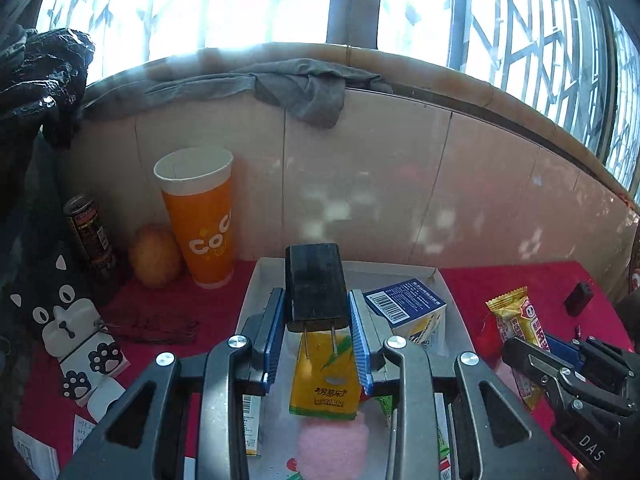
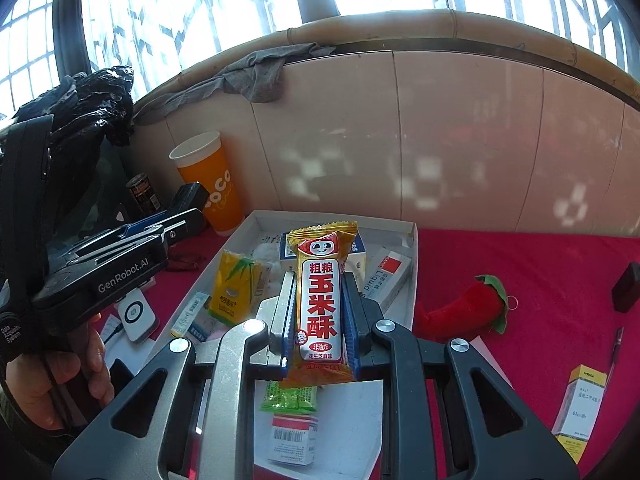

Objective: Organize objects
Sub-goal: 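Lift and carry the black charger and corn snack bar over the white tray, then open the left tool releasing the charger while the right tool drops the corn snack bar into the tray, then move the left tool to the pink tissue pack while the right tool moves to the yellow-white medicine box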

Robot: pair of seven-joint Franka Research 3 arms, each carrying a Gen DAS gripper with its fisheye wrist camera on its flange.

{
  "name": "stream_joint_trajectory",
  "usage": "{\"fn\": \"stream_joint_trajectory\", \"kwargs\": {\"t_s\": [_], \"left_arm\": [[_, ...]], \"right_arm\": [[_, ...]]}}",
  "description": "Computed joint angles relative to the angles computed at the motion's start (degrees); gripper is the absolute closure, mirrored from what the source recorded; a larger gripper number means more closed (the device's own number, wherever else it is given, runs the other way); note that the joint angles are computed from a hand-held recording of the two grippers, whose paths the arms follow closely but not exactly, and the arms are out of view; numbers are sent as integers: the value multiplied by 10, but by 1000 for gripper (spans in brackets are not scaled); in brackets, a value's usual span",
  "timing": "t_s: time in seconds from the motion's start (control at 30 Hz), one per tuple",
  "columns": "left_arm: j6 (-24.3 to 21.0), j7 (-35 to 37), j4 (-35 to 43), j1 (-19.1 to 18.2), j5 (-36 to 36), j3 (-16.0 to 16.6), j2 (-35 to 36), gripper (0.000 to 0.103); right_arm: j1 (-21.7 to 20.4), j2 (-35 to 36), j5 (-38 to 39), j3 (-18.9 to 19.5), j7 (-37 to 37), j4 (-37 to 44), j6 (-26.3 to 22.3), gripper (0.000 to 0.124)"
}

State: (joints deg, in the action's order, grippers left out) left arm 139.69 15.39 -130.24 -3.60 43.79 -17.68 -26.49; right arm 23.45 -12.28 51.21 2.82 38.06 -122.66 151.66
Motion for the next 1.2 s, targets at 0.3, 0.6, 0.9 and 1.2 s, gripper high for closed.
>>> {"fn": "stream_joint_trajectory", "kwargs": {"t_s": [0.3, 0.6, 0.9, 1.2], "left_arm": [[-6, 20, -16, 2, -36, 22, -6, 72], [9, 46, -46, 11, -58, 29, -19, 72], [9, -29, -46, 39, 2, -8, -21, 0], [-48, -74, -21, 22, 58, -29, -30, 0]], "right_arm": [[-4, 38, -60, 18, 47, 12, 10, 104], [-6, 51, -71, 20, 62, 12, 15, 104], [1, 47, -42, 19, 29, 1, 26, 33], [6, 30, -15, 15, 11, -18, 36, 33]]}}
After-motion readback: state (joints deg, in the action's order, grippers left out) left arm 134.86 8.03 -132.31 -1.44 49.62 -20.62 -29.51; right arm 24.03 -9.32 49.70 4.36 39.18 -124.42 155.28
